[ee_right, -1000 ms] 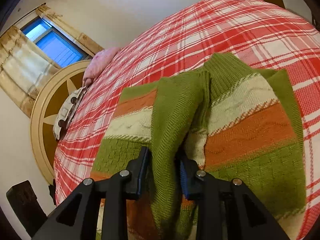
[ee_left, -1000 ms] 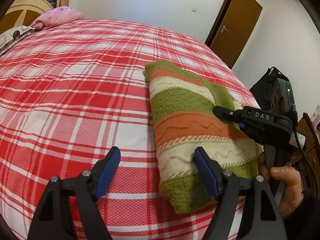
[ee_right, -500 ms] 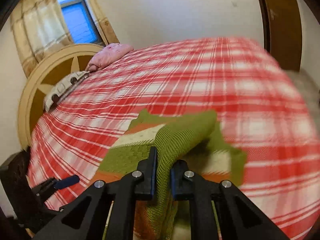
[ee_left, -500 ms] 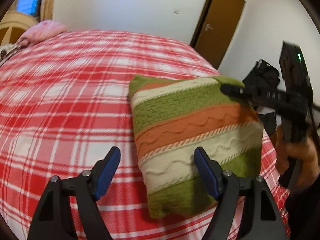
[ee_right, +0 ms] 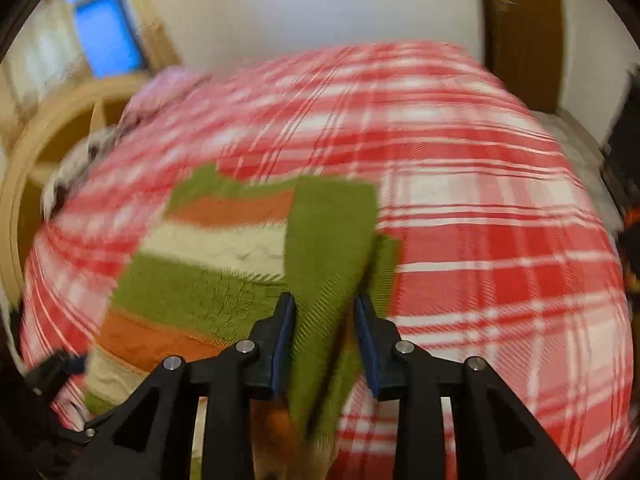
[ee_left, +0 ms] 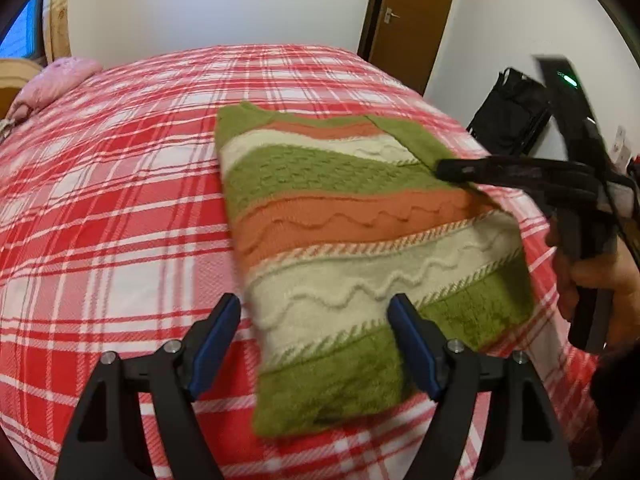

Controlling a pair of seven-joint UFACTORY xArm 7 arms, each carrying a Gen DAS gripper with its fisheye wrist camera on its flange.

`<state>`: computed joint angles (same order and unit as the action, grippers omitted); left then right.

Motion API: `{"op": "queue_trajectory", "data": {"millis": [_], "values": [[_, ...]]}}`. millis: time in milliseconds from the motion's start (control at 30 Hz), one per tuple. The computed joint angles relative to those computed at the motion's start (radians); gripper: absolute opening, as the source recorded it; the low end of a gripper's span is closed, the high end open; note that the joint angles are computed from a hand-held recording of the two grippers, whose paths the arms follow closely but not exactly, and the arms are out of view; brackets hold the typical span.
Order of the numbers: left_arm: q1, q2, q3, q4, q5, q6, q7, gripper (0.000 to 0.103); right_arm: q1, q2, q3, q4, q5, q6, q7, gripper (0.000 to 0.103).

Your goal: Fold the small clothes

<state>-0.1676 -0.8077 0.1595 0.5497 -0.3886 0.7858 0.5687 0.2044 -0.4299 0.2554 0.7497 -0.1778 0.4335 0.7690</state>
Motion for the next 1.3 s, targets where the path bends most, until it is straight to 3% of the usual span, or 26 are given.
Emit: {"op": "queue_trajectory", "data": {"millis": [167, 300, 433, 700, 767, 867, 1000, 1167, 1300], "values": [[0.048, -0.062, 0.021, -0.015, 0.026, -0.024, 0.009, 0.086, 0.137, -0.229, 0.001, -0.143, 0.136, -0.018, 0.022, 0.033], [0.076, -0.084, 0.022, -0.032, 0.053, -0.037, -0.003, 0.086, 0.100, -0.278, 0.166, -0.149, 0.083, 0.073, 0.121, 0.033], [0.110, -0.091, 0.025, -0.031, 0.083, -0.013, -0.035, 0.086, 0.076, -0.201, 0.234, -0.106, 0.018, 0.179, 0.205, 0.033], [0.151, -0.120, 0.043, -0.038, 0.119, 0.023, -0.045, 0.086, 0.119, -0.182, 0.203, -0.148, -0.048, 0.160, 0.308, 0.031], [0.152, -0.128, 0.035, -0.043, 0.125, 0.019, -0.045, 0.086, 0.115, -0.151, 0.221, -0.100, -0.090, 0.243, 0.287, 0.022], [0.150, -0.146, 0.021, -0.053, 0.138, 0.003, -0.042, 0.086, 0.118, -0.107, 0.231, -0.038, -0.136, 0.359, 0.285, 0.020], [0.158, -0.150, 0.002, -0.049, 0.167, 0.006, -0.059, 0.086, 0.139, -0.132, 0.182, -0.076, -0.120, 0.336, 0.333, 0.020], [0.181, -0.151, -0.024, -0.051, 0.219, 0.018, -0.080, 0.086, 0.149, -0.121, 0.207, -0.046, -0.152, 0.393, 0.359, 0.020], [0.174, -0.182, -0.011, -0.055, 0.231, 0.029, -0.074, 0.086, 0.221, -0.198, 0.174, -0.077, -0.067, 0.379, 0.370, 0.023]]}}
